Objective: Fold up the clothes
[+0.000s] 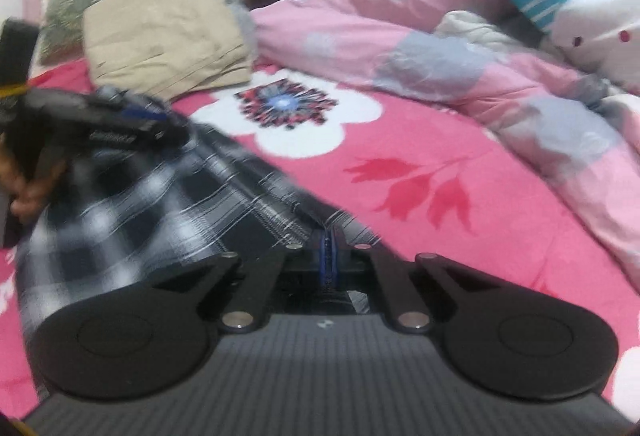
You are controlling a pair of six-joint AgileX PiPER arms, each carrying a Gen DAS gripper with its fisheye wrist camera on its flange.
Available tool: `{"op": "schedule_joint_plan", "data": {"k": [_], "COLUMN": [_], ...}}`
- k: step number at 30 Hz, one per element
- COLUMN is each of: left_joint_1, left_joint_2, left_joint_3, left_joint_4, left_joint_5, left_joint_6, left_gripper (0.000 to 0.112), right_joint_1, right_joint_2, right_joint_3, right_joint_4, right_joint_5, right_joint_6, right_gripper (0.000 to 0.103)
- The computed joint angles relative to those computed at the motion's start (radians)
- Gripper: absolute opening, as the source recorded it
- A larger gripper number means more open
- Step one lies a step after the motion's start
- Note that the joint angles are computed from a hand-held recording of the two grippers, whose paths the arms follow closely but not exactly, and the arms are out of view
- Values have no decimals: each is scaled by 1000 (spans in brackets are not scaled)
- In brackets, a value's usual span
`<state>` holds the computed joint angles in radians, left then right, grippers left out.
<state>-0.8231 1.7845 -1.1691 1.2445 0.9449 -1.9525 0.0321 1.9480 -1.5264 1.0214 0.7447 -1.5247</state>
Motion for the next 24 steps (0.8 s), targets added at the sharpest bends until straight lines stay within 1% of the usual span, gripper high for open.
{"op": "schedule_joint_plan", "data": {"k": [2, 8, 12, 16, 17, 18, 19, 20, 21, 22, 23, 24], "left_joint_1": [-1, -4, 0, 4, 5, 6, 6, 7, 8, 8, 8, 9], "left_joint_2": [0, 6, 13, 21, 23, 23, 23, 22, 23, 24, 25, 26], "left_joint_3": [1, -4, -12, -22, -24, -25, -24, -22, -23, -24, -26, -26], "left_joint_4": [4, 3, -5, -21, -25, -27, -27, -27, -29, -33, -36, -38], "left_joint_5": [5, 24, 27, 28, 28, 27, 26, 25, 25, 26, 27, 26], "left_joint_6": [-8, -15, -7, 10, 14, 15, 14, 12, 14, 16, 18, 20], "left_gripper": [40, 40, 40, 40, 40, 40, 40, 40, 40, 40, 40, 40], "right_joint_1": [14, 57, 76, 71, 70, 51, 26, -8, -41, -70, -99, -125], "right_joint_2": [10, 85, 138, 182, 195, 222, 254, 300, 352, 400, 417, 424], "right_joint_3": [-27, -142, -166, -188, -203, -255, -318, -395, -483, -555, -587, -596], "right_joint_4": [-16, -132, -184, -173, -188, -185, -176, -151, -128, -101, -74, -41], "right_joint_5": [-27, -64, -100, -97, -89, -40, 24, 100, 178, 247, 277, 284], "right_joint_6": [38, 198, 261, 289, 316, 384, 456, 542, 639, 728, 779, 821], "right_gripper": [0, 0, 0, 2, 5, 9, 19, 30, 35, 36, 38, 38]}}
